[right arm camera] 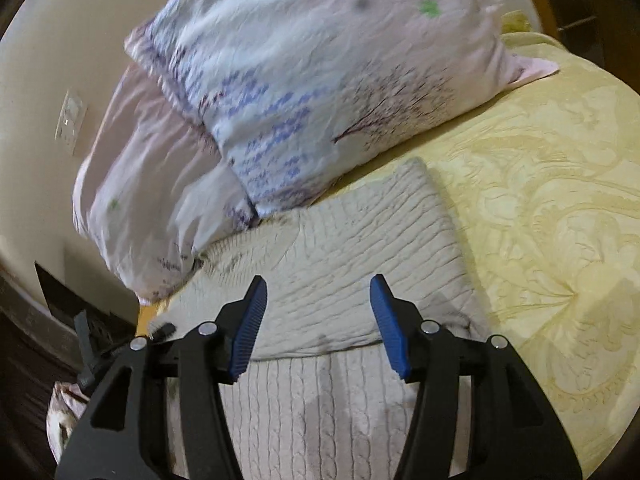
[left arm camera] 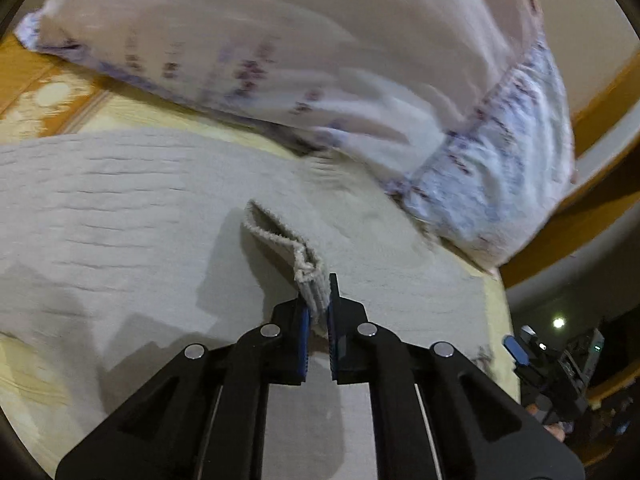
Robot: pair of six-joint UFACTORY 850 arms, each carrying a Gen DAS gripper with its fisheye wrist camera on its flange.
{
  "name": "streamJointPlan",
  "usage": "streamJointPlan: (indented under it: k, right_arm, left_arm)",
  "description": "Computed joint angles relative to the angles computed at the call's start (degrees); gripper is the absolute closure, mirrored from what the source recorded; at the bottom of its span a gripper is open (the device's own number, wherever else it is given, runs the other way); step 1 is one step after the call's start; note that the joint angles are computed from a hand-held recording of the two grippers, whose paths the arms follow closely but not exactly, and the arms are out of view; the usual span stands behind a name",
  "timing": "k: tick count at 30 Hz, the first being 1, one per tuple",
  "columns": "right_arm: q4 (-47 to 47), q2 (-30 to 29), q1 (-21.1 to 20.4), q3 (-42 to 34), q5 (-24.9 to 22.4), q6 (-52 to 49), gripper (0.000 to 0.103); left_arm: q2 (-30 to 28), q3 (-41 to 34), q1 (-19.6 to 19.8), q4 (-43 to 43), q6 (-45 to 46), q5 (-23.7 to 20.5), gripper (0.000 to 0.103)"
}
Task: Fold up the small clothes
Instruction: 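Grasp the other sleeve cuff with the left gripper, then fold the held sleeve across the sweater body with the left gripper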
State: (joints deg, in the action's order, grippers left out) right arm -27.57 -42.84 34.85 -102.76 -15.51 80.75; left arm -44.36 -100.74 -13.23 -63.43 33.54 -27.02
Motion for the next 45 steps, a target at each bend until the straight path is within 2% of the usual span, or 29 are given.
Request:
streamJointPlan:
  k: [2, 4, 9, 12, 14, 16, 17, 18, 20, 24, 28, 32, 34, 37, 45]
  right_arm:
    - [8.12, -2.77, 0.2, -4.17, -2.85, -10.08, 0.045]
    - [13.12, -7.29, 0.73, -11.34, -9.02, -18.09, 0.043]
    - [12.14, -19.46, 2.77, -31.61, -28.4, -25.52, 0.033]
    - [9.5, -22.67, 3.87, -37.01, -32.6, -26.95, 0.024]
    - [8.78, -22.63, 4.03, -36.89, -32.6, -26.57, 0.022]
    - [8.97, -21.29, 3.85, -34.52, -30.85, -25.85, 0.022]
    - [9.35, -20.36, 3.7, -32.97, -29.66, -25.5, 0.022]
    - [9.67, -19.92, 3.54, -32.3, -29.1, -25.56, 0.022]
    - [10.32, -19.68, 3.35, -32.11, -28.7, -26.1, 0.022]
    - [11.66, -20.12, 3.2, -32.9, -28.17, -27.1, 0.022]
    - [12.05, -19.61, 3.23, -32.0, -27.14, -26.87, 0.022]
    - [12.5, -18.89, 3.09, -30.65, -26.01, -26.33, 0.022]
    - [12.89, -18.63, 2.99, -30.23, -25.57, -26.25, 0.022]
    - [13.07, -17.97, 2.93, -29.13, -24.8, -26.01, 0.022]
    - [13.58, -16.22, 2.74, -26.08, -22.29, -25.51, 0.022]
  left_arm:
    - [-0.79, -0.83, 0.06, 4.78, -4.54, 0.22, 0.096]
    - [-1.5, -1.47, -0.13, 7.68, -7.35, -0.22, 0.096]
    - [-2.17, -2.56, -0.88, 13.07, -11.99, 0.54, 0.094]
    - [-1.15, -1.43, -0.46, 11.2, -10.36, -0.58, 0.093]
    - [1.57, 2.43, 0.66, 5.15, -4.73, -1.16, 0.088]
    - [6.65, 9.76, 2.68, -5.22, 4.75, -0.73, 0.07]
    - [9.21, 13.37, 3.56, -9.74, 8.63, 0.32, 0.056]
    - [11.14, 16.1, 4.28, -13.24, 11.62, 1.28, 0.052]
    - [16.14, 22.99, 6.73, -20.64, 16.99, 4.47, 0.052]
    - [21.18, 30.87, 11.49, -29.47, 19.22, 9.79, 0.052]
    - [21.88, 33.74, 14.76, -33.56, 15.22, 10.41, 0.053]
    - [20.18, 32.84, 15.37, -35.19, 12.97, 9.72, 0.054]
    - [19.44, 32.32, 15.32, -38.99, 15.56, 10.0, 0.056]
    - [17.91, 30.37, 15.6, -40.98, 14.79, 10.2, 0.057]
    - [16.27, 29.36, 17.17, -47.79, 16.07, 7.74, 0.071]
